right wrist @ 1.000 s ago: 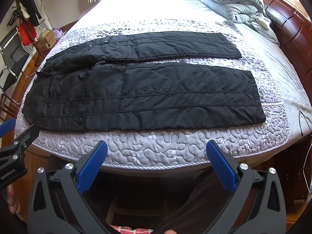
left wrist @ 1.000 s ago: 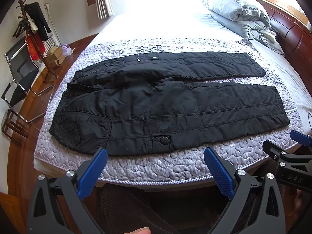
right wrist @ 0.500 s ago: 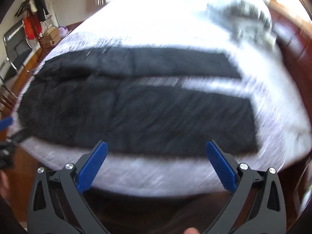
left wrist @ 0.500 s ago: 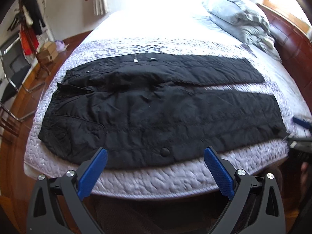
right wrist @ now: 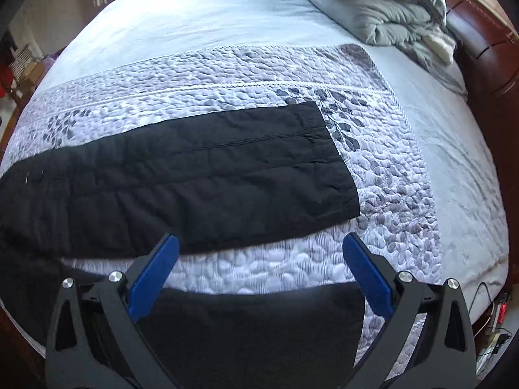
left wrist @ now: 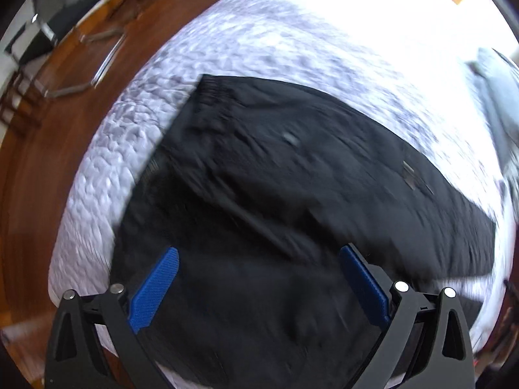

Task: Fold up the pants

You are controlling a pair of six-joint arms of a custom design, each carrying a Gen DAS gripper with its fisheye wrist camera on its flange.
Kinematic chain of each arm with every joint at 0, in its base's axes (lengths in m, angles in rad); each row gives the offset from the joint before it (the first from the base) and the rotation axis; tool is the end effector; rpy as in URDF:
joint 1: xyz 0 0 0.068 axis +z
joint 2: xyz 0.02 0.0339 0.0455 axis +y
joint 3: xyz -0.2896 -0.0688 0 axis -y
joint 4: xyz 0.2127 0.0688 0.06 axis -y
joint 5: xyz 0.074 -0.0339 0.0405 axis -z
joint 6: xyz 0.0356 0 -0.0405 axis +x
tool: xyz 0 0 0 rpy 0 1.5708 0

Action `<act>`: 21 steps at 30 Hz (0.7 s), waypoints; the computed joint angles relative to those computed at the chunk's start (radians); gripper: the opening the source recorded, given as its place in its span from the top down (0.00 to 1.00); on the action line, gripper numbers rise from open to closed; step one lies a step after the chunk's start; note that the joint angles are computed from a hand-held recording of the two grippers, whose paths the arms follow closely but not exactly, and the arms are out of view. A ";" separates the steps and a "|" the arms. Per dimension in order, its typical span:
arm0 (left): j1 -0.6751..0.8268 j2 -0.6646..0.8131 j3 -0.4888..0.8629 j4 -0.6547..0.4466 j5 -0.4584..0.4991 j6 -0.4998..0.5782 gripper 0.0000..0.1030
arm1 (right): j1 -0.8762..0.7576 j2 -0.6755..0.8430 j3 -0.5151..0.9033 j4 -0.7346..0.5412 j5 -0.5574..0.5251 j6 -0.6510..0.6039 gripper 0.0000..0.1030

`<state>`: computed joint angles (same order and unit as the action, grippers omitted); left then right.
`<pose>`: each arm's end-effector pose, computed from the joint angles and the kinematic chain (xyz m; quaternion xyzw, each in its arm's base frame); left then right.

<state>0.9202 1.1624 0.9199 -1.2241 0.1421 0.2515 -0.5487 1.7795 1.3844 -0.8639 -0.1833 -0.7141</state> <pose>0.0871 0.1061 0.2778 -0.3234 0.9422 -0.0304 0.0825 0.2874 -0.1681 0.2666 -0.0954 0.9792 -0.0183 0.1782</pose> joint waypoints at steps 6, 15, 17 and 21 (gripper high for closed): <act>0.007 0.410 0.089 0.190 0.086 -0.127 0.03 | 0.053 0.365 0.377 -0.100 0.022 0.222 0.02; -0.091 0.599 0.118 0.285 0.091 -0.226 0.04 | 0.085 0.556 0.596 -0.118 -0.019 0.308 0.02; -0.141 0.584 0.092 0.316 0.049 -0.229 0.04 | 0.099 0.580 0.619 -0.111 0.000 0.306 0.02; -0.258 0.534 0.032 0.381 -0.064 -0.300 0.28 | 0.118 0.592 0.619 -0.059 0.040 0.282 0.02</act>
